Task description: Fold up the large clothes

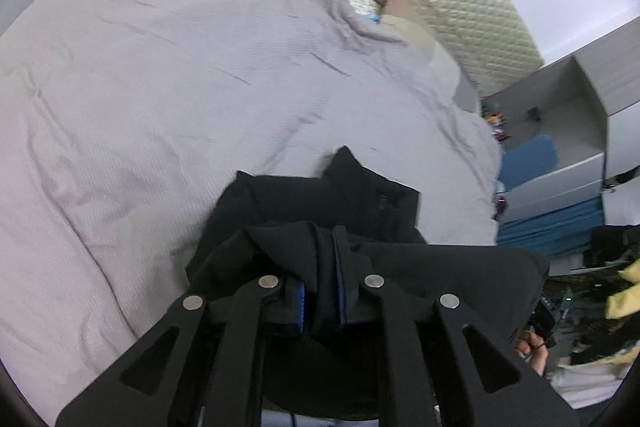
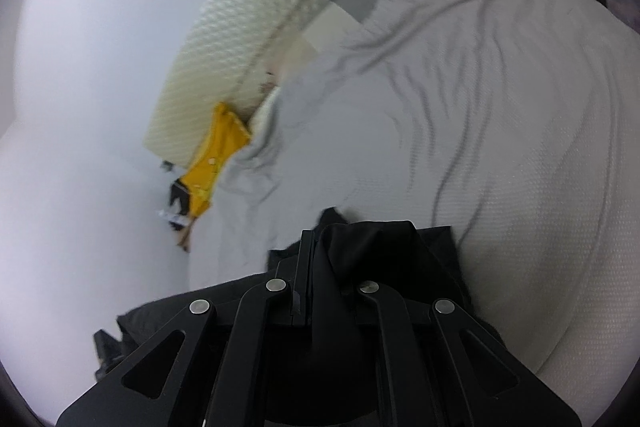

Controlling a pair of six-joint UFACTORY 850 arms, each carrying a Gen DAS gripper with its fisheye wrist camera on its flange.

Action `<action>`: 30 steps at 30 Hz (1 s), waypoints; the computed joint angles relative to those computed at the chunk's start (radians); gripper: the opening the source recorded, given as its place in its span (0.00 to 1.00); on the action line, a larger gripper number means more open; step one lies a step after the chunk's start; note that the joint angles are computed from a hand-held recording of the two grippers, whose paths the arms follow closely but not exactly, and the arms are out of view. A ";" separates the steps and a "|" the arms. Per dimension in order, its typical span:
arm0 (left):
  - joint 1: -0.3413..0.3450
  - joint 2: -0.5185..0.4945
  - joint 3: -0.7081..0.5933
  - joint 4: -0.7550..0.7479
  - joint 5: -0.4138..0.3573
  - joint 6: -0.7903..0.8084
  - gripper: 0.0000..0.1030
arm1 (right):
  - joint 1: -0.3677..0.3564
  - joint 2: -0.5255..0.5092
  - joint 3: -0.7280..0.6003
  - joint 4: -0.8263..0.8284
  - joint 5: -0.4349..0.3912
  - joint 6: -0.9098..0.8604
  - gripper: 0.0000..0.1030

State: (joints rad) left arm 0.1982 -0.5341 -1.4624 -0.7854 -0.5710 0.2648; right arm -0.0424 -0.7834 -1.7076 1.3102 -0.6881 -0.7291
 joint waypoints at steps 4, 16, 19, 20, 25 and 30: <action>-0.027 -0.081 -0.099 0.164 -0.007 -0.144 0.14 | 0.007 -0.082 -0.084 -0.088 0.011 0.095 0.04; -0.073 -0.342 -0.397 0.455 -0.116 -0.396 0.14 | 0.039 -0.348 -0.405 -0.385 -0.034 0.376 0.01; -0.079 -0.399 -0.461 0.482 -0.147 -0.419 0.14 | 0.045 -0.410 -0.479 -0.424 -0.057 0.412 0.00; -0.080 -0.413 -0.475 0.485 -0.154 -0.421 0.14 | 0.045 -0.433 -0.509 -0.435 -0.067 0.425 0.00; -0.070 -0.440 -0.503 0.440 -0.183 -0.396 0.14 | 0.045 -0.480 -0.564 -0.438 -0.098 0.448 0.00; -0.050 -0.386 -0.437 0.357 -0.170 -0.346 0.15 | 0.025 -0.462 -0.533 -0.353 -0.159 0.394 0.07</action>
